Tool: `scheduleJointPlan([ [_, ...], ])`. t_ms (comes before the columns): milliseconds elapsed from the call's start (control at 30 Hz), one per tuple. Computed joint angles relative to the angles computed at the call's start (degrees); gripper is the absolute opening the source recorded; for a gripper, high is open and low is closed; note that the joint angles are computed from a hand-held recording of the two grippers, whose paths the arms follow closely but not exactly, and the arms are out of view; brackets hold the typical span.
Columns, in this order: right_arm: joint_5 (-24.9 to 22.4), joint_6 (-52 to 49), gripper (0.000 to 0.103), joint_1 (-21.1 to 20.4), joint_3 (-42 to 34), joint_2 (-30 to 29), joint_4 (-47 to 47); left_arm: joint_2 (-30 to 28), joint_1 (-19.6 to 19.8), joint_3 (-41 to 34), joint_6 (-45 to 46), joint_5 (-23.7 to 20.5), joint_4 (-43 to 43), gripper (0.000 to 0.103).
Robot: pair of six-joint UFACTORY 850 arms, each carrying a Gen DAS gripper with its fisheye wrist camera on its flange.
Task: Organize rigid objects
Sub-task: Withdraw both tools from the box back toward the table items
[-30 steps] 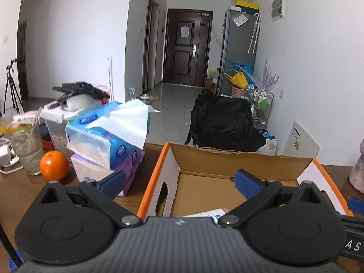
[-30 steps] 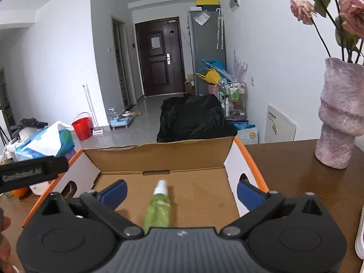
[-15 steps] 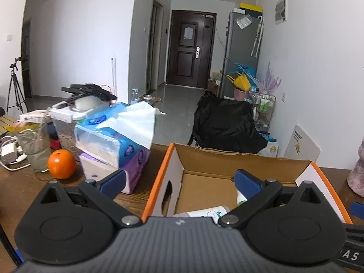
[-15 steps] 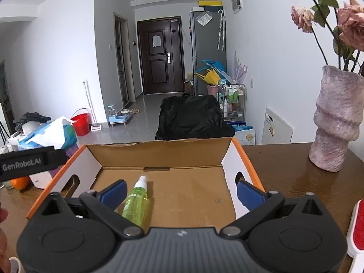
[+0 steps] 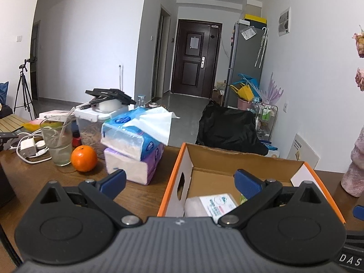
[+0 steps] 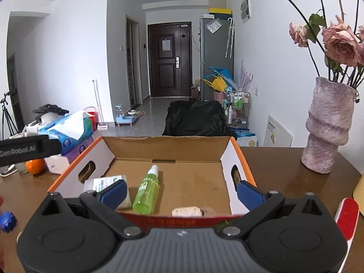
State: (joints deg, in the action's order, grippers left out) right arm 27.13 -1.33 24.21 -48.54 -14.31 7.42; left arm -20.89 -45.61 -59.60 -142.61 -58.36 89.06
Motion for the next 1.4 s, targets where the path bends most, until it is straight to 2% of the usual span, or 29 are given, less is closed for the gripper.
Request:
scheduleJointPlan([
  [733,1.55,1.61,0.103,-0.65,13.05,10.18,-2.65,4.18,-9.27,7.47,-2.89,-3.21,-4.13,0.103],
  [1033,2.62,-2.64,0.103,0.83,18.42,14.78,2.25,5.53,-13.29,10.32,-5.38,-3.56,-6.30,0.103],
  [1400,3.31,-2.47,0.103,2.24,25.37,21.58,1.95,6.65,-17.76,12.95,-6.18,-4.74,-9.44,0.103],
])
